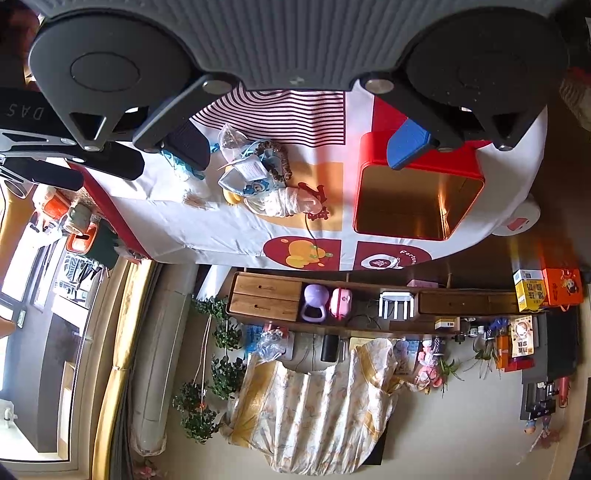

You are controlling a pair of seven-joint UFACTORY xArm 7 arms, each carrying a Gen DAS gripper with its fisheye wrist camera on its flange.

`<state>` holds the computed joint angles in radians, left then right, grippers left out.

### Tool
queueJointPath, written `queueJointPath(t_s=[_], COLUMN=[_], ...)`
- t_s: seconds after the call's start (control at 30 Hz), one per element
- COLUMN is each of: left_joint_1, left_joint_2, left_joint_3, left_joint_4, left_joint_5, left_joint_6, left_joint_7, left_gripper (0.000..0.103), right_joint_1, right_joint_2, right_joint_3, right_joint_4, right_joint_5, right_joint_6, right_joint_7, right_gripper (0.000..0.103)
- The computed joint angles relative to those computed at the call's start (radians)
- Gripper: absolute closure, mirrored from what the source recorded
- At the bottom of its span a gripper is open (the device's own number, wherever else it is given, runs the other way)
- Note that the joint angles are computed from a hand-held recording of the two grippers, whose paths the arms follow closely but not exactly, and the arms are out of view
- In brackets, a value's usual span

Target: Organize soft objects

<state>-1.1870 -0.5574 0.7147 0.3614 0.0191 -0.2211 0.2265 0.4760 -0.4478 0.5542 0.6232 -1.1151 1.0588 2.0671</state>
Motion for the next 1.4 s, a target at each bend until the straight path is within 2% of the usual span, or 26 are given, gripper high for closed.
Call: queueJointPath(t_s=[1.4], left_joint_1=[0.004], left_joint_2=[0.015], left_joint_3=[0.014], left_joint_4=[-0.015], left_joint_5=[0.052], left_joint_6=[-0.018], left_joint_7=[-0.053], left_gripper=[0.000], right_joint_1=[0.005], right_joint_2=[0.006], right_joint_3=[-0.006], right_joint_4=[0.002], right_joint_5=[-0.004], right_joint_6=[-0.001], right_joint_7=[0.008], right_gripper=[0.000])
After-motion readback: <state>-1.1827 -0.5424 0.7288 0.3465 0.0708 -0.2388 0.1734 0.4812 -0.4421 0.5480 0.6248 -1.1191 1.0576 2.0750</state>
